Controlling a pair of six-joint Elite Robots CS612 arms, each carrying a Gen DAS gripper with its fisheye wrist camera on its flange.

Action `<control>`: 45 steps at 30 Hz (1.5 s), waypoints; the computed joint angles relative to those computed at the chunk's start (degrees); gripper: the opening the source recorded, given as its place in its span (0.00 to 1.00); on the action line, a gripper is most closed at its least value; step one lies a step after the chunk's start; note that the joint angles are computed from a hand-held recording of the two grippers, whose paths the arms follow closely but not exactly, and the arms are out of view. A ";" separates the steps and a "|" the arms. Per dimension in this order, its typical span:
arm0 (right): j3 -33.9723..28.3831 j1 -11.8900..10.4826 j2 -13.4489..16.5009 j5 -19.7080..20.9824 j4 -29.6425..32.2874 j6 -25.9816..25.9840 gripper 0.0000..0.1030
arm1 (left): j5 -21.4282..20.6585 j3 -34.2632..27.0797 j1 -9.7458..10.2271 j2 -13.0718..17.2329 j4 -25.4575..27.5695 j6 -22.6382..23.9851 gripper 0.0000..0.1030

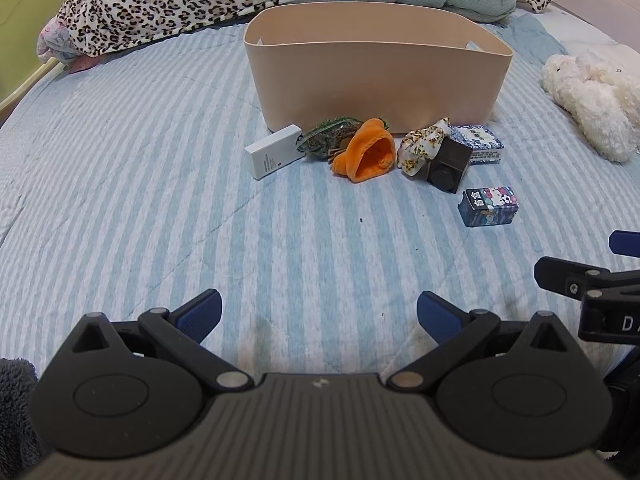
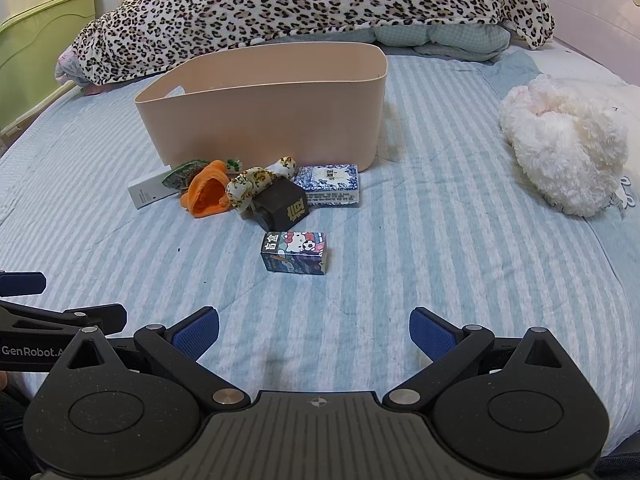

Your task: Organize objects

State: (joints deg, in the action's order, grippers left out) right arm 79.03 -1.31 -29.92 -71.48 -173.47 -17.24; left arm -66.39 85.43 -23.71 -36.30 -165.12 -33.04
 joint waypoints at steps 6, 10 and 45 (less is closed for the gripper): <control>-0.11 -0.05 0.02 0.09 -0.01 0.08 1.00 | -0.27 0.24 0.03 -0.14 -0.46 0.29 1.00; -0.29 0.01 0.08 -0.12 0.01 0.30 1.00 | -0.41 0.25 0.06 -0.15 -0.52 0.25 1.00; -9.65 1.84 3.19 -3.24 10.23 -0.42 0.93 | 2.39 -7.73 4.21 2.51 3.91 7.88 1.00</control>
State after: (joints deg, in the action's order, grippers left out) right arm 69.38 0.53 -26.74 -74.72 -163.24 -17.66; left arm -63.99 77.70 -19.50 -33.79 -161.21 -25.16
